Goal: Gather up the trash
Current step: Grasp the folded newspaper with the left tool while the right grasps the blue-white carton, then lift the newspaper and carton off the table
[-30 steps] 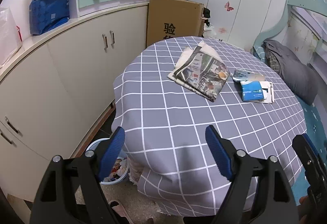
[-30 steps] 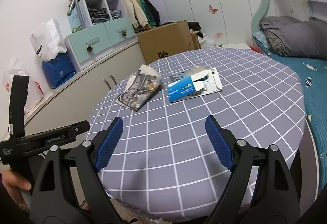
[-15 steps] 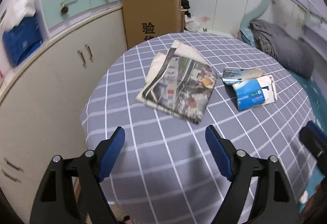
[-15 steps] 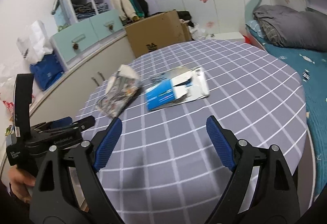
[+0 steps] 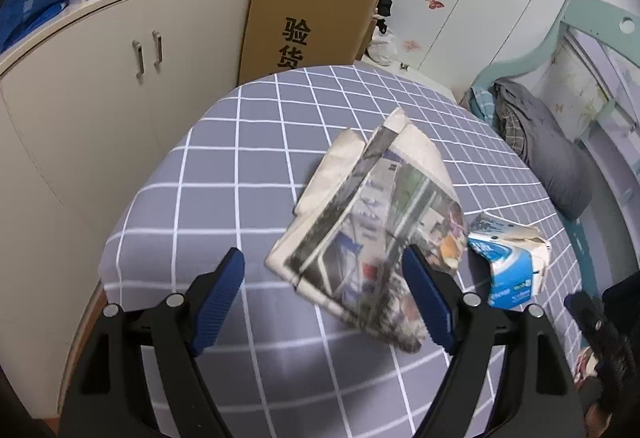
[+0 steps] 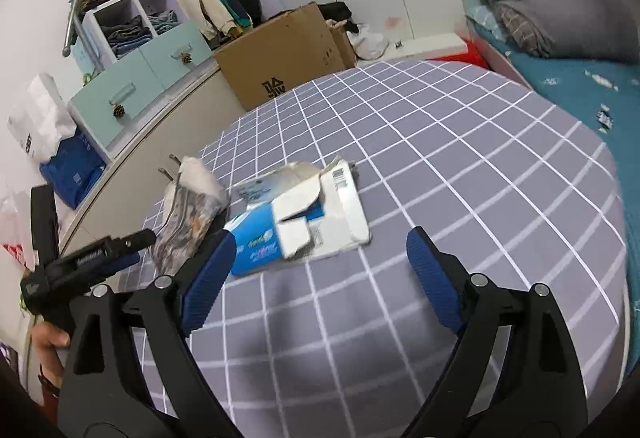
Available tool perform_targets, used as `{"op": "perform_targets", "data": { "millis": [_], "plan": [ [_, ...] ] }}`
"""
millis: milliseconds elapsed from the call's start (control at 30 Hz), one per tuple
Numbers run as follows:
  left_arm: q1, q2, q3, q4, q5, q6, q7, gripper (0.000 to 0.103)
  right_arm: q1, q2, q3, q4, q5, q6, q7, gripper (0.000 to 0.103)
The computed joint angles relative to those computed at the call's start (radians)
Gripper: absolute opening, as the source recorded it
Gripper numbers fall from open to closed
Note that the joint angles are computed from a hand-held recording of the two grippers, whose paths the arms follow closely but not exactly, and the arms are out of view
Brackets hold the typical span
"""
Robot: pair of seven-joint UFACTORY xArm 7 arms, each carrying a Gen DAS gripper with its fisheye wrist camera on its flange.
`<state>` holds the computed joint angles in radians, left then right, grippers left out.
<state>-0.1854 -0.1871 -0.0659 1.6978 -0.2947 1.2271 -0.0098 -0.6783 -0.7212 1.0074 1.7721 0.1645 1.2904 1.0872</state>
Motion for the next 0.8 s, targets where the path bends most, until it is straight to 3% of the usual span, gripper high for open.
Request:
{"op": "perform_targets", "data": {
  "millis": [233, 333, 533, 600, 667, 800],
  "plan": [
    [-0.005, 0.064, -0.005, 0.038, 0.001, -0.033, 0.053, 0.079, 0.045, 0.07, -0.022, -0.086, -0.019, -0.098, 0.026, 0.086],
    [-0.004, 0.086, -0.003, 0.055, -0.029, -0.039, 0.072, 0.079, 0.141, 0.104, -0.08, -0.183, 0.007, -0.22, 0.038, 0.086],
    [-0.01, 0.099, -0.016, 0.063, -0.026, -0.049, 0.11, 0.079, 0.246, 0.177, -0.093, -0.214, -0.035, -0.319, 0.023, 0.085],
    [-0.014, 0.094, -0.018, 0.059, -0.031, -0.044, 0.13, 0.079, 0.272, 0.209, -0.084, -0.207, -0.054, -0.337, 0.022, 0.073],
    [-0.018, 0.089, -0.019, 0.056, -0.039, -0.034, 0.151, 0.079, 0.296, 0.233, -0.081, -0.209, -0.07, -0.363, 0.034, 0.044],
    [-0.024, 0.071, -0.022, 0.035, -0.028, -0.037, 0.156, 0.079, 0.36, 0.28, -0.096, -0.225, -0.088, -0.414, 0.057, 0.036]
  ]
}}
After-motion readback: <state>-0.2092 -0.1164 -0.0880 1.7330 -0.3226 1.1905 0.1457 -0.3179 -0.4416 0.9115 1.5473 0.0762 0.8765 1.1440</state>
